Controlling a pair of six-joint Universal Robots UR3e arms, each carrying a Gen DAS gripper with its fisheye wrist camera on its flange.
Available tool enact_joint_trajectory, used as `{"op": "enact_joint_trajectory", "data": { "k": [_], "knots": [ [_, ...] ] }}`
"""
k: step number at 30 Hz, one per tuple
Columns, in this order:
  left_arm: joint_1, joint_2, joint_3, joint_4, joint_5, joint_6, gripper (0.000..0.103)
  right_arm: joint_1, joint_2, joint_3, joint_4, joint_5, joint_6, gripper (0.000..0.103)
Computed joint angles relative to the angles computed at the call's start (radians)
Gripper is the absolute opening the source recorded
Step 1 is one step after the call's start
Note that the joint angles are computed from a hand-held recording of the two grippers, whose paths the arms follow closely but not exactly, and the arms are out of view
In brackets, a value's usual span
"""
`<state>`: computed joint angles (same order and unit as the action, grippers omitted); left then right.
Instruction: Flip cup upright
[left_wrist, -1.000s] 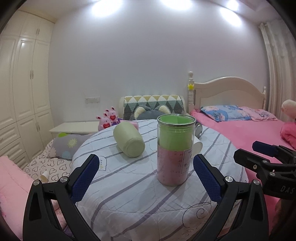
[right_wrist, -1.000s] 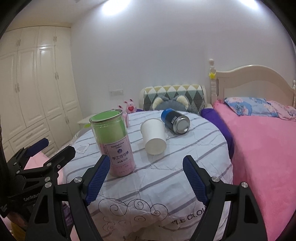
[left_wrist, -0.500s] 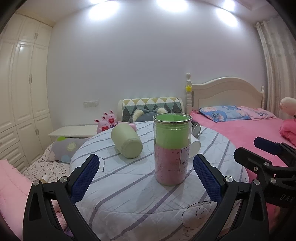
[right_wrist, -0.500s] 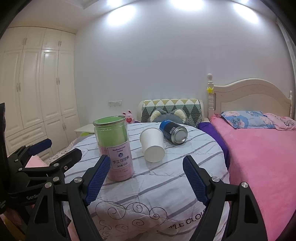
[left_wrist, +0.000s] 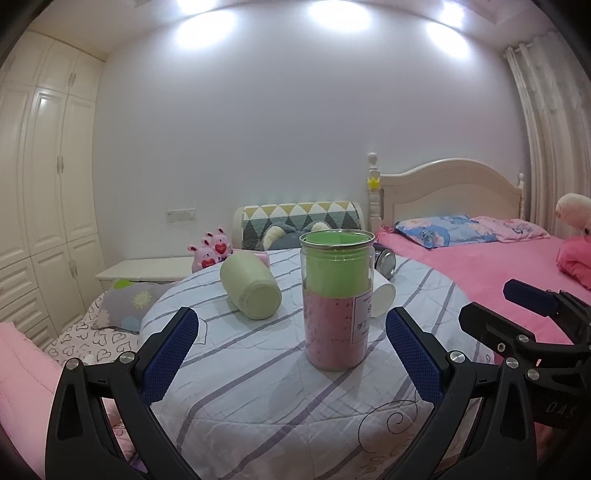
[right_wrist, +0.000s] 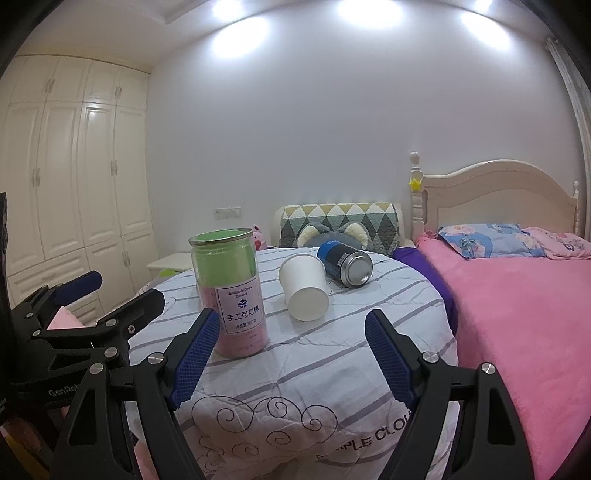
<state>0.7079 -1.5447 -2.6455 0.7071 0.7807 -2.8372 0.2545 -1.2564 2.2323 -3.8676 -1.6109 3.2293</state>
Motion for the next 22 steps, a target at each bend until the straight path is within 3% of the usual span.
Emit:
{"op": "enact_joint_trajectory", "data": {
  "k": [22],
  "knots": [
    [0.009,0.025,-0.016,-0.006,-0.005,-0.003,0.103,-0.020,-0.029,0.022,0.031,0.019,-0.005,0.082]
  ]
}}
